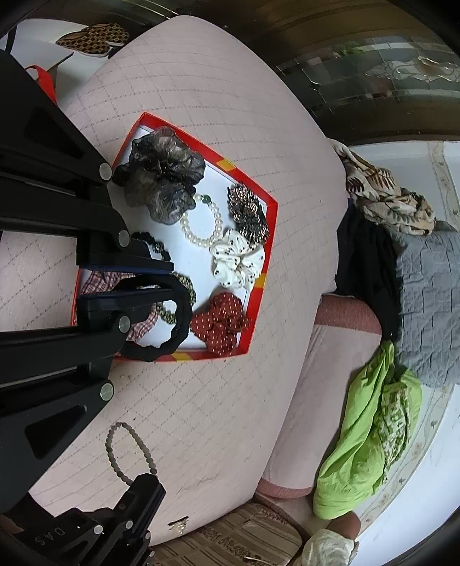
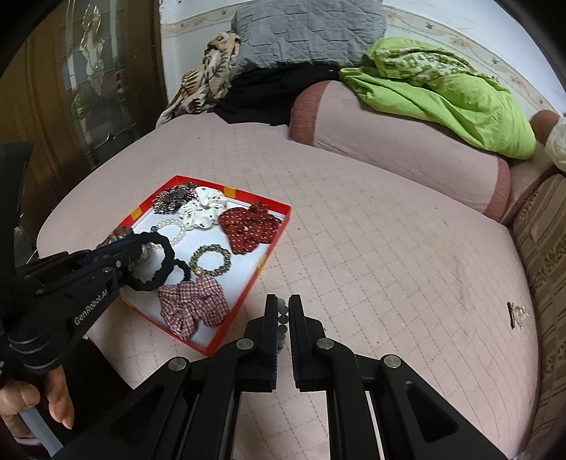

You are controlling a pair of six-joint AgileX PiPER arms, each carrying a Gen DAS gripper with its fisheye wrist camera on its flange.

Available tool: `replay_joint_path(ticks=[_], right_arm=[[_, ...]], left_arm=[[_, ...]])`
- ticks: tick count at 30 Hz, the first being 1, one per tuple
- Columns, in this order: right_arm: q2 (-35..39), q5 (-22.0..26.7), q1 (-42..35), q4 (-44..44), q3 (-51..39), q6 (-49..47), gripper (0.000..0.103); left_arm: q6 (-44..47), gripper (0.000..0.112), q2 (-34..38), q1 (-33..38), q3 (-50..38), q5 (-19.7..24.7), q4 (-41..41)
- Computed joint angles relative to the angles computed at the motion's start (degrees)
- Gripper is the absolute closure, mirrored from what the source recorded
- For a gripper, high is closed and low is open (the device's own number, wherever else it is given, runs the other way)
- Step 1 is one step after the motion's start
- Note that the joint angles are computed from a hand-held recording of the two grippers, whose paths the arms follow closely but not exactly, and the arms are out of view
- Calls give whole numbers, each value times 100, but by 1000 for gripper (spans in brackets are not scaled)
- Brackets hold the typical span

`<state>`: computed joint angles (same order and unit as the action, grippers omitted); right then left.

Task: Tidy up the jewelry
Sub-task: 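Carry the hair tie with the left tool while the right carries the bracelet to the box, then release the hair tie with the left tool while the right releases the bracelet in the box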

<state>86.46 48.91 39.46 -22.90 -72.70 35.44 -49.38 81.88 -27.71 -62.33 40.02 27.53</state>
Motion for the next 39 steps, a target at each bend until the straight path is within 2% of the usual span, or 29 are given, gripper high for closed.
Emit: replay_joint_path(ticks=[14, 29, 32, 34, 39], right_arm=[[804, 25, 85, 315, -926, -418, 96], [1829, 116, -6, 544, -2155, -819, 96], [2079, 155, -58, 635, -2468, -913, 96], [2237, 174, -87, 725, -2669, -987, 96], [2616, 208, -169, 900, -3186, -1166, 96]], left_arm=[[424, 105, 156, 651, 137, -391, -286], [1300, 105, 823, 1446, -372, -781, -732], [1909, 105, 1042, 1715, -576, -908, -1263], [2585, 105, 1198, 2000, -744, -963, -1977], [3635, 105, 1534, 2583, -1184, -887, -3132]])
